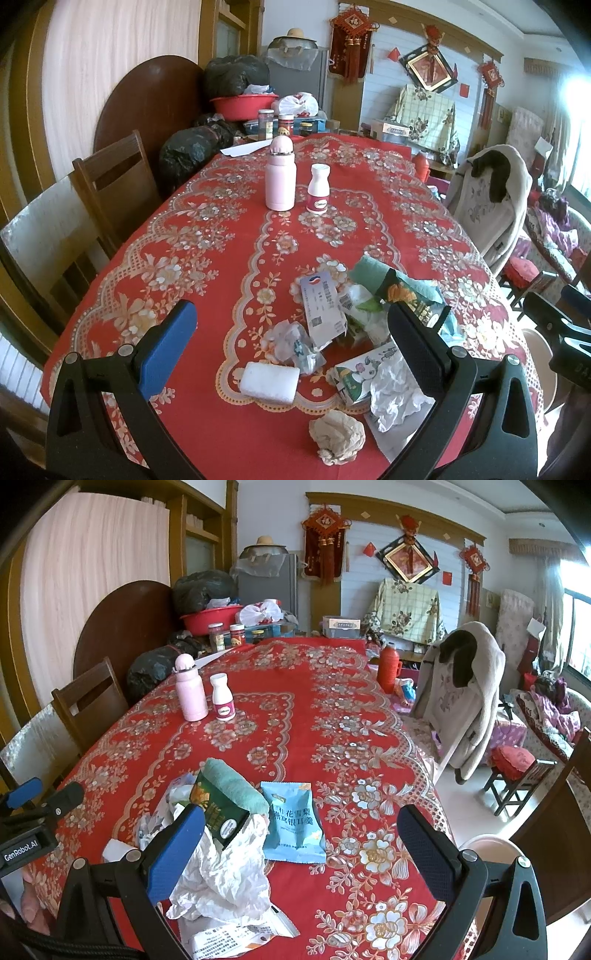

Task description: Collect trash

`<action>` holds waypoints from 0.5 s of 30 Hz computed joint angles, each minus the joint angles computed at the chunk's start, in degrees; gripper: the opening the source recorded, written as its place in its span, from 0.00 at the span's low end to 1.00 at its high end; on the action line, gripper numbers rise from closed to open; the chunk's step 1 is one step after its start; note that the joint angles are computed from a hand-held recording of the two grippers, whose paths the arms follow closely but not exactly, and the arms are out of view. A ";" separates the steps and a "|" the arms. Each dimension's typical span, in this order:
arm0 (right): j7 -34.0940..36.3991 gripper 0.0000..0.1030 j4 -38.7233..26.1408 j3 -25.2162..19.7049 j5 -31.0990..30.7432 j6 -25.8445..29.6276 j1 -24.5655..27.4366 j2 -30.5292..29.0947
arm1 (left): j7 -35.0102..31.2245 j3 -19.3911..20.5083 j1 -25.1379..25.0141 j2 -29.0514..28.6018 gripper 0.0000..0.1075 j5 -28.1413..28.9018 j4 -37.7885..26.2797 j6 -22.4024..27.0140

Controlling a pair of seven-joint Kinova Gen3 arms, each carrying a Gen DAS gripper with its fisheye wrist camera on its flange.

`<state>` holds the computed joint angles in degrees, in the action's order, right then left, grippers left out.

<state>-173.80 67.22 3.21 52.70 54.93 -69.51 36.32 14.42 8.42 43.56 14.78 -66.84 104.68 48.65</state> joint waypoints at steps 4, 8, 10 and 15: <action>-0.21 1.00 0.13 0.04 0.23 -0.05 -0.09 0.04 | 0.50 0.01 0.17 0.01 0.95 -0.54 0.26 0.12; -0.46 1.00 0.15 0.04 0.37 -0.07 -0.14 0.07 | 0.75 0.09 0.16 0.04 0.95 -0.80 0.37 0.16; -0.28 1.00 0.06 -0.06 0.26 -0.05 -0.07 0.09 | 0.51 0.08 -0.17 -0.17 0.95 -0.50 0.53 -0.31; 0.38 1.00 0.30 -0.28 -0.19 0.09 0.00 -0.01 | 1.44 0.39 0.31 -0.39 0.95 -1.22 1.79 0.06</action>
